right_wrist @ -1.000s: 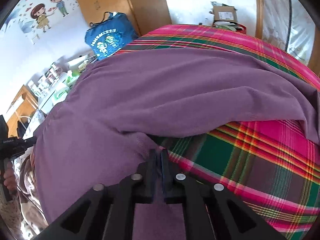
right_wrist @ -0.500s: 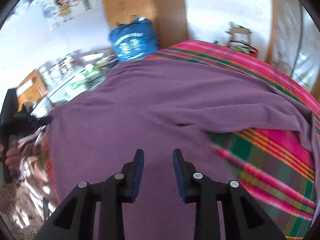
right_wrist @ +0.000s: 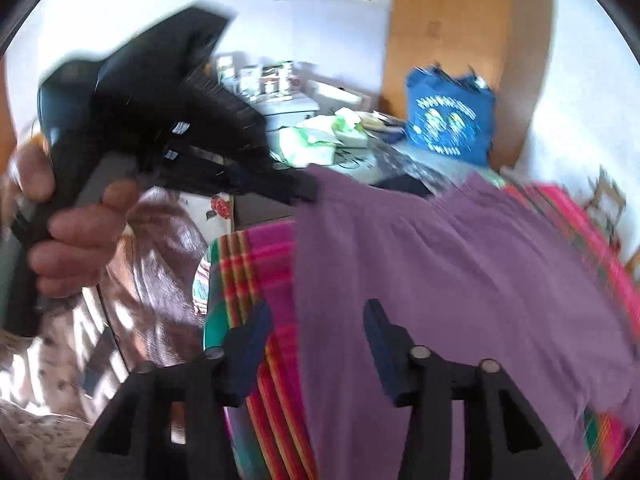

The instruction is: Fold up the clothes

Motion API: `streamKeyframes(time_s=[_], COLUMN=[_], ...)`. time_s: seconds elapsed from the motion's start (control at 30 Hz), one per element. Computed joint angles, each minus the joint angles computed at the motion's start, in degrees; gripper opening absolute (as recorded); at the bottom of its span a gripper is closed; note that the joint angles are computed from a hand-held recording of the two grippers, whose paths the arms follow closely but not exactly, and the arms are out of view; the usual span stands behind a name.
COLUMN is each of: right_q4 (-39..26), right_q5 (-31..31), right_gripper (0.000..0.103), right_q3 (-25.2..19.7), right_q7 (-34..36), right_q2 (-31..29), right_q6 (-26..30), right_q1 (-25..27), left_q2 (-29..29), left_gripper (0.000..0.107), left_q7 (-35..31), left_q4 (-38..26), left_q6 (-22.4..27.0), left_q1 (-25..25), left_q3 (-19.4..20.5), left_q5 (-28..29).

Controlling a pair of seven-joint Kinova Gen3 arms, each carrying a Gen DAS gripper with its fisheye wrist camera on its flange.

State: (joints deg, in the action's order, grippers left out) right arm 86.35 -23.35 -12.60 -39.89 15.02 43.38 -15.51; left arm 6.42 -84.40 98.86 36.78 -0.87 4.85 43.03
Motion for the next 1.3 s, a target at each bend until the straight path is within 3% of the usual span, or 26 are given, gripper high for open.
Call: streamKeyframes(time_s=[0.13, 0.23, 0.27, 0.3, 0.33, 0.43, 0.47, 0.53, 0.63, 0.77, 0.87, 0.93, 1.07, 1.13, 1.2, 1.3], right_q4=[2.1, 4.5, 4.8, 4.6, 4.2, 0.7, -0.4, -2.9, -8.0, -8.9, -7.9, -7.7, -8.5, -8.1, -7.9, -7.7], right_q5=[9.3, 16.3, 18.6, 20.3, 21.0, 19.5, 18.2, 13.6, 6.6, -0.3, -5.8, -8.6, -9.2, -11.2, -11.9, -13.1], right_gripper=[0.049, 0.048, 0.035, 0.013, 0.007, 0.005, 0.004, 0.004, 0.004, 0.004, 0.004, 0.004, 0.004, 0.004, 0.004, 0.004], right_q3=[4.9, 11.3, 13.3, 14.3, 14.4, 9.2, 7.2, 3.6, -1.4, 0.2, -0.8, -1.2, -8.0, -7.8, -7.4, -7.2], right_q7=[-7.7, -14.7, -17.1, -19.4, -21.7, -24.1, -23.8, -21.8, -22.2, -22.5, -20.1, -18.1, -19.0, -17.7, -17.7, -17.4], right_q2=[-0.6, -0.9, -0.8, -0.6, -0.6, -0.4, -0.3, 0.3, 2.8, 3.0, 2.6, 2.6, 4.0, 4.1, 4.2, 4.3], right_q6=[-6.9, -13.6, -15.2, -15.8, -15.4, -11.7, -10.7, -7.6, -1.4, 0.1, 0.3, 0.3, 0.5, 0.7, 1.3, 1.9], right_q1=[-10.0, -18.0, -20.1, -21.2, -21.2, -15.3, -12.7, -7.4, 0.2, 2.9, 5.8, 7.1, 13.3, 14.2, 14.3, 14.7], left_q2=[-0.1, 0.4, 0.5, 0.5, 0.8, 1.8, 2.2, 2.8, 4.0, 6.7, 9.1, 10.1, 13.4, 14.4, 16.7, 19.9], left_gripper=[0.009, 0.009, 0.009, 0.009, 0.009, 0.01, 0.015, 0.029, 0.032, 0.032, 0.031, 0.031, 0.032, 0.031, 0.032, 0.031], left_q7=[-4.7, -7.3, -8.3, -9.5, -10.9, -15.4, -17.7, -21.3, -22.6, -19.1, -19.0, -19.3, -22.3, -20.2, -19.5, -14.1], left_q4=[-0.3, -0.8, -0.9, -0.8, -0.9, -1.5, -1.4, -0.2, 1.8, 1.2, 2.2, 1.8, 0.3, -1.2, -2.8, -7.6], left_q6=[1.6, 2.8, 3.2, 3.3, 3.7, 6.0, 6.8, 7.4, 6.9, 8.1, 9.6, 9.1, 11.3, 9.6, 9.9, 10.7], left_q1=[-1.3, -2.0, -2.3, -2.6, -3.0, -1.3, -1.9, -6.2, -8.8, -7.3, -9.6, -8.6, -10.5, -9.0, -10.1, -9.1], left_q3=[0.0, -0.1, -0.1, -0.2, -0.2, -3.3, -3.2, 0.2, 1.2, -1.3, 0.1, -0.7, 2.0, 1.2, 2.9, 2.7], left_q5=[3.8, 5.8, 6.7, 8.0, 9.5, 14.0, 16.3, 21.0, 26.3, 25.8, 30.5, 31.7, 37.5, 37.6, 39.3, 35.8])
